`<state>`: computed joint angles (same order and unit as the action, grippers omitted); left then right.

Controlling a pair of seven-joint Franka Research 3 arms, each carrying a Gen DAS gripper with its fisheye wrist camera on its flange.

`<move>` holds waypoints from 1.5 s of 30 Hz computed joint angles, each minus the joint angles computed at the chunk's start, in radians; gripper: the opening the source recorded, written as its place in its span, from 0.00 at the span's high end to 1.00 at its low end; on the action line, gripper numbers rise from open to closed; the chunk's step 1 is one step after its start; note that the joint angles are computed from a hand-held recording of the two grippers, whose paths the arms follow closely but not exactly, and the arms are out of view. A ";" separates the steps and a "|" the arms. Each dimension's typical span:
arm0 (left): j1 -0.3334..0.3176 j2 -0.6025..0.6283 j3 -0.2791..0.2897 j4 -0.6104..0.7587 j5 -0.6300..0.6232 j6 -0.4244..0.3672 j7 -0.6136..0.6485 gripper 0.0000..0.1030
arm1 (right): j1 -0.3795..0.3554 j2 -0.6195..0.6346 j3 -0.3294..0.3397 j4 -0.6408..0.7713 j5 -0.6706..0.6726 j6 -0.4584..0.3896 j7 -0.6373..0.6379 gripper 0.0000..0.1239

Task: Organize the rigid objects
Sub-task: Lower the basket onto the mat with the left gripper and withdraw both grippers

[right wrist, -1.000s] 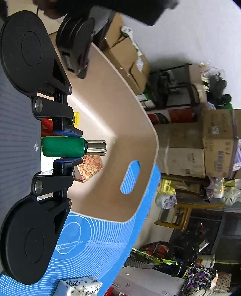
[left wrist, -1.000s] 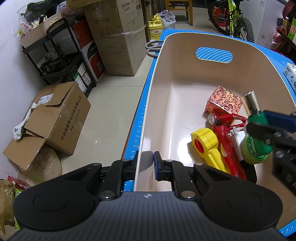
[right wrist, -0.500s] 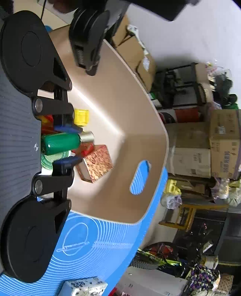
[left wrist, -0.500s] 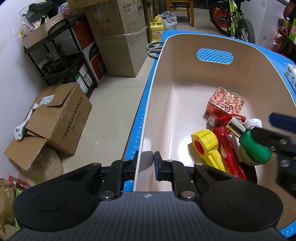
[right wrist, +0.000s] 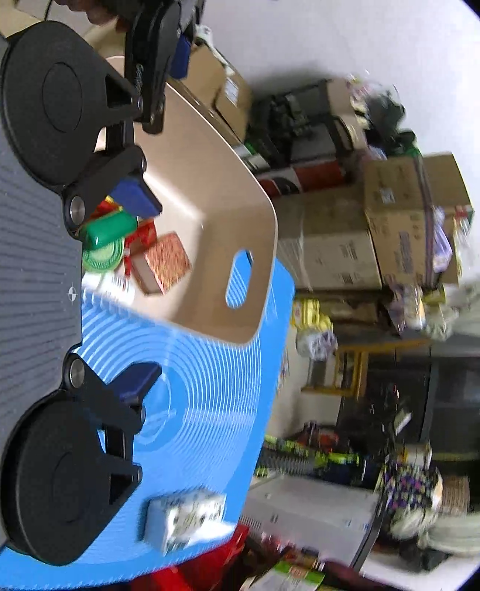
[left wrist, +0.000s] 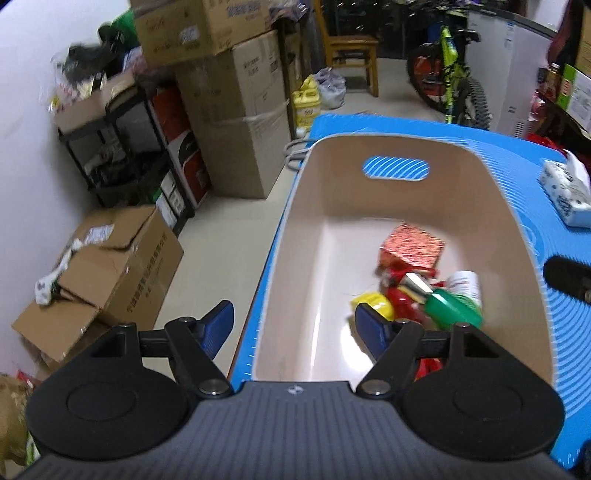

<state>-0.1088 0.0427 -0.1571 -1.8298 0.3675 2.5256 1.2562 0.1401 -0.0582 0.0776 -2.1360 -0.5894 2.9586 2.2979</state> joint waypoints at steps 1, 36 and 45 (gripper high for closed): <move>-0.003 -0.011 -0.003 -0.007 0.003 0.003 -0.001 0.29 | -0.007 -0.025 -0.001 -0.016 -0.022 -0.005 0.024 0.25; -0.102 -0.473 -0.106 -0.254 0.019 -0.057 -0.194 0.22 | -0.179 -0.903 0.078 -0.502 0.417 -0.218 -0.340 0.22; -0.133 -0.585 -0.120 -0.349 0.000 -0.065 -0.241 0.21 | -0.203 -1.125 0.114 -0.591 0.517 -0.330 -0.421 0.22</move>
<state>-0.2419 -0.5418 -0.2775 -2.1788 0.3679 2.4602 1.0155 -0.0627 -1.1829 0.1912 -2.7275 -0.0723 2.6285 1.8771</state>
